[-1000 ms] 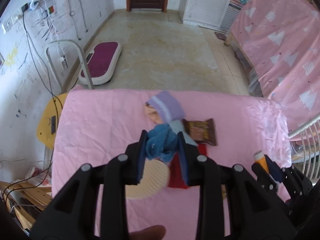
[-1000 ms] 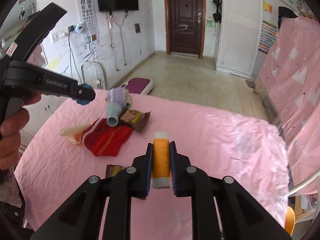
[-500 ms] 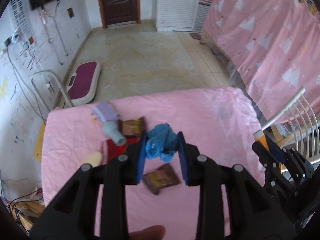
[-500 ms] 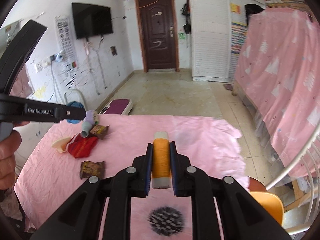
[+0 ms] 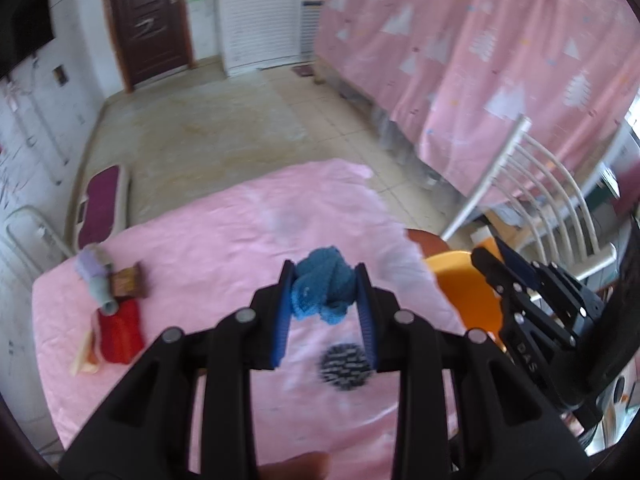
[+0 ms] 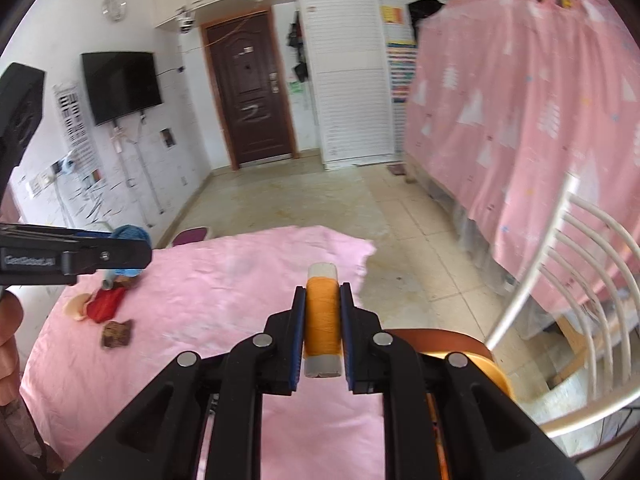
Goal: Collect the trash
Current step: 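Carry both items to the orange bin and open both tools to drop them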
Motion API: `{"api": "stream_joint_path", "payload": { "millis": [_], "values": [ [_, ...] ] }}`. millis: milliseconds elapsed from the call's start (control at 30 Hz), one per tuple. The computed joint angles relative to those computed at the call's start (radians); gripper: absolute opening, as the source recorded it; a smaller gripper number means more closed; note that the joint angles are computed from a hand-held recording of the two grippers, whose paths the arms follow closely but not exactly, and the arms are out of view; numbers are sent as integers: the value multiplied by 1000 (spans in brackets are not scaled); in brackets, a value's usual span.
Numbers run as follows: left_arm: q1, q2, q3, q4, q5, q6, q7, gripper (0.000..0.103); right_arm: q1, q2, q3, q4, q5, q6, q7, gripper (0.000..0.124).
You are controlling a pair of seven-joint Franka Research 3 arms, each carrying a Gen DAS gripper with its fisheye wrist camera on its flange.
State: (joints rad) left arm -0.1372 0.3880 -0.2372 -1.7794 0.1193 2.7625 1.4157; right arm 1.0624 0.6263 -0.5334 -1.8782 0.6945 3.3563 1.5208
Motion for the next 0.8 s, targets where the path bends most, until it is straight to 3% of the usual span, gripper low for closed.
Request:
{"api": "stream_joint_path", "payload": {
  "millis": [267, 500, 800],
  "values": [
    [-54, 84, -43, 104, -1, -57, 49, 28, -94, -52, 82, -97, 61, 63, -63, 6],
    [-112, 161, -57, 205, 0, -117, 81, 28, -290, -88, 271, -154, 63, 123, -88, 6],
    [-170, 248, -58, 324, 3, -193, 100, 29, -484, -96, 450, -170, 62, 147, -98, 6]
  ]
}}
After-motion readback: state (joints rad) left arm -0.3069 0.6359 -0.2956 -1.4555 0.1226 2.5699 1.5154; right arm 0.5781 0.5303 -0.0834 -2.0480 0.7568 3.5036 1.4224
